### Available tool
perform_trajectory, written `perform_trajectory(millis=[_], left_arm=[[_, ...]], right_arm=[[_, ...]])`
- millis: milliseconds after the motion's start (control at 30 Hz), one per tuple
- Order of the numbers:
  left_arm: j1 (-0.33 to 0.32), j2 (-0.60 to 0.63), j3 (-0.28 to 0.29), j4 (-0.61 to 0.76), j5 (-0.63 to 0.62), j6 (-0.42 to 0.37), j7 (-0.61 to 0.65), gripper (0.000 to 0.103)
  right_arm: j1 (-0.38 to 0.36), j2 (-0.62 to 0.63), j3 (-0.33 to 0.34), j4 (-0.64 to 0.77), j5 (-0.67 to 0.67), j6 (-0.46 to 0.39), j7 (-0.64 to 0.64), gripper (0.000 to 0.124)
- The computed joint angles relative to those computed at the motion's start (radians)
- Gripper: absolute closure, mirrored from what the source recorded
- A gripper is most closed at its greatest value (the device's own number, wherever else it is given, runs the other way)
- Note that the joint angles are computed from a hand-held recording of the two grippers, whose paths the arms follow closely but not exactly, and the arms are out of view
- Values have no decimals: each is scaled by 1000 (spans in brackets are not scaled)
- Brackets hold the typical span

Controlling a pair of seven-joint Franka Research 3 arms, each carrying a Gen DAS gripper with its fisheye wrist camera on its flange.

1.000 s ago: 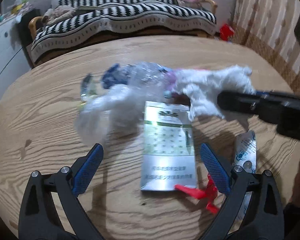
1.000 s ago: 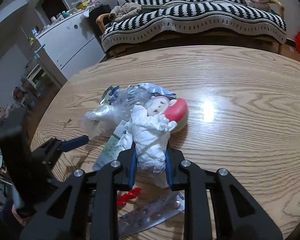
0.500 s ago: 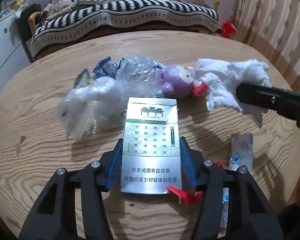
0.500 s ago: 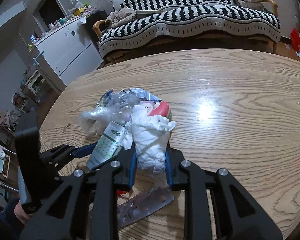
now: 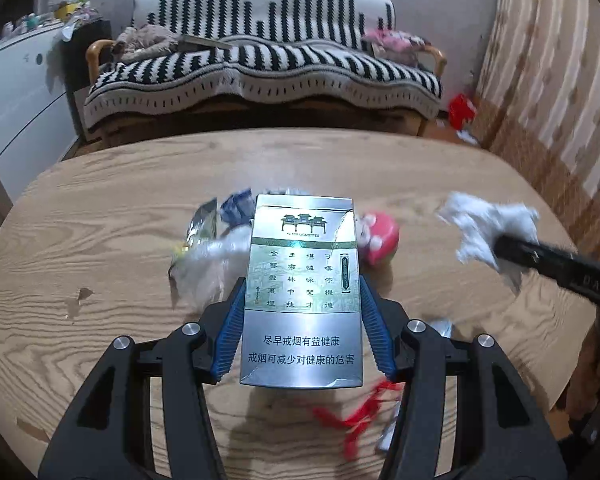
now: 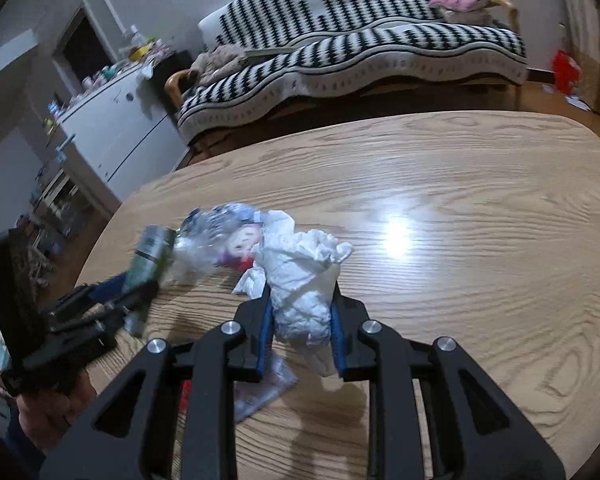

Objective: Collect trash
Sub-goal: 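Grasp the green-white cigarette pack with the left gripper and lift it, then carry the tissue and cigarette pack with both grippers over the bin, then open the right gripper to drop the tissue while the left drops the cigarette pack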

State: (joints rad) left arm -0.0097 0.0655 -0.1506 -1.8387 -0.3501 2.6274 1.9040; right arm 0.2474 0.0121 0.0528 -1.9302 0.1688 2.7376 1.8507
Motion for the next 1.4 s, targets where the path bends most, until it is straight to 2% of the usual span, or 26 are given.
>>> perform_trajectory(millis=[267, 500, 767, 967, 1100, 1233, 1400], left_arm=[[-62, -3, -51, 15, -33, -16, 54, 49], [-160, -13, -99, -2, -50, -6, 92, 49], [-287, 10, -175, 8, -80, 1, 136, 49], [-384, 57, -240, 30, -92, 6, 176, 49], [-440, 114, -284, 75, -69, -6, 177, 49], [-472, 155, -319, 105, -59, -25, 203, 49], [-521, 241, -336, 180, 16, -55, 170, 49]], right_arm=[[-83, -196, -16, -210, -74, 9, 89, 100], [-227, -427, -2, -434, -146, -13, 162, 100], [-441, -771, -30, -718, -181, -86, 154, 100], [-625, -1019, -106, -889, -178, -181, 94, 100], [-763, -1119, -158, -952, -175, -263, 51, 100], [-884, -1146, -195, -989, -178, -327, 16, 100], [-970, -1113, -228, -1005, -177, -372, -36, 100]])
